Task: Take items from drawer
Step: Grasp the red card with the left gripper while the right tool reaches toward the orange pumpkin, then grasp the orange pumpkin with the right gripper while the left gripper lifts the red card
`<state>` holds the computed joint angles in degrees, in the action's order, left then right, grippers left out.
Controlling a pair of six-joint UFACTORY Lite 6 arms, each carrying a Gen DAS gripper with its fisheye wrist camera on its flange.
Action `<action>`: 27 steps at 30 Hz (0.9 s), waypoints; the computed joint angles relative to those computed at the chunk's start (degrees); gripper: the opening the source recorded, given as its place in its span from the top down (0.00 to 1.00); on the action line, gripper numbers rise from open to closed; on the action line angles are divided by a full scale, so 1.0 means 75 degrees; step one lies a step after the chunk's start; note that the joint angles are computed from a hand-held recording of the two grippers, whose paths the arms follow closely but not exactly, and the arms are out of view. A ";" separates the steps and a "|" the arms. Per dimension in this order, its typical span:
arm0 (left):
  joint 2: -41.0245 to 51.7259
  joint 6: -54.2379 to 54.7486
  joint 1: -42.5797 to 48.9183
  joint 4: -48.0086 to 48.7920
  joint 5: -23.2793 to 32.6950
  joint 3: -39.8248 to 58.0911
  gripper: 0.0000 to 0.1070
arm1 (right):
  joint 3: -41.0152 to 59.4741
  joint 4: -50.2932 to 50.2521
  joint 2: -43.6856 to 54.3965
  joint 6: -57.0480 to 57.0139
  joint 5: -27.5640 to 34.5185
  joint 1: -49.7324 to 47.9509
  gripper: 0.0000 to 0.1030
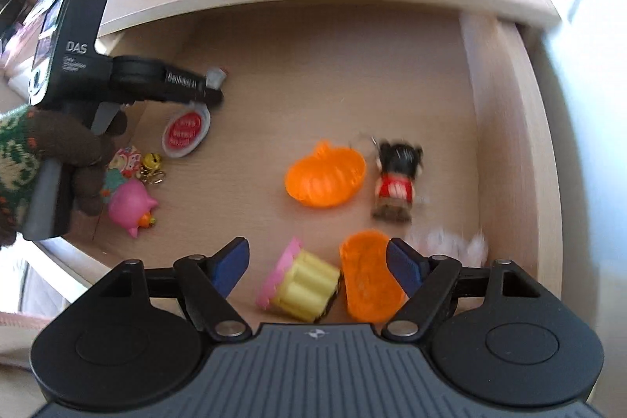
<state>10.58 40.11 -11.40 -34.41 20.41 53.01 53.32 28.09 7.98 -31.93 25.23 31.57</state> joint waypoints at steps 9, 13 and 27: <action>-0.1654 0.1449 0.1575 -0.0311 0.3020 -0.0109 0.75 | 0.2708 -0.2253 0.2376 0.1902 0.0253 0.0682 0.25; -0.2426 0.1556 0.2136 -0.0262 0.3912 -0.0405 0.76 | 0.4387 -0.3380 0.3748 0.2889 0.1115 0.0914 0.28; -0.2925 0.1517 0.1582 -0.0843 0.4461 0.0279 0.75 | 0.3501 -0.2787 0.1948 0.2497 0.1383 0.0739 0.94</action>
<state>-11.35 51.49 0.46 -40.73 53.86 55.10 79.58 7.19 22.59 -13.21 35.61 37.11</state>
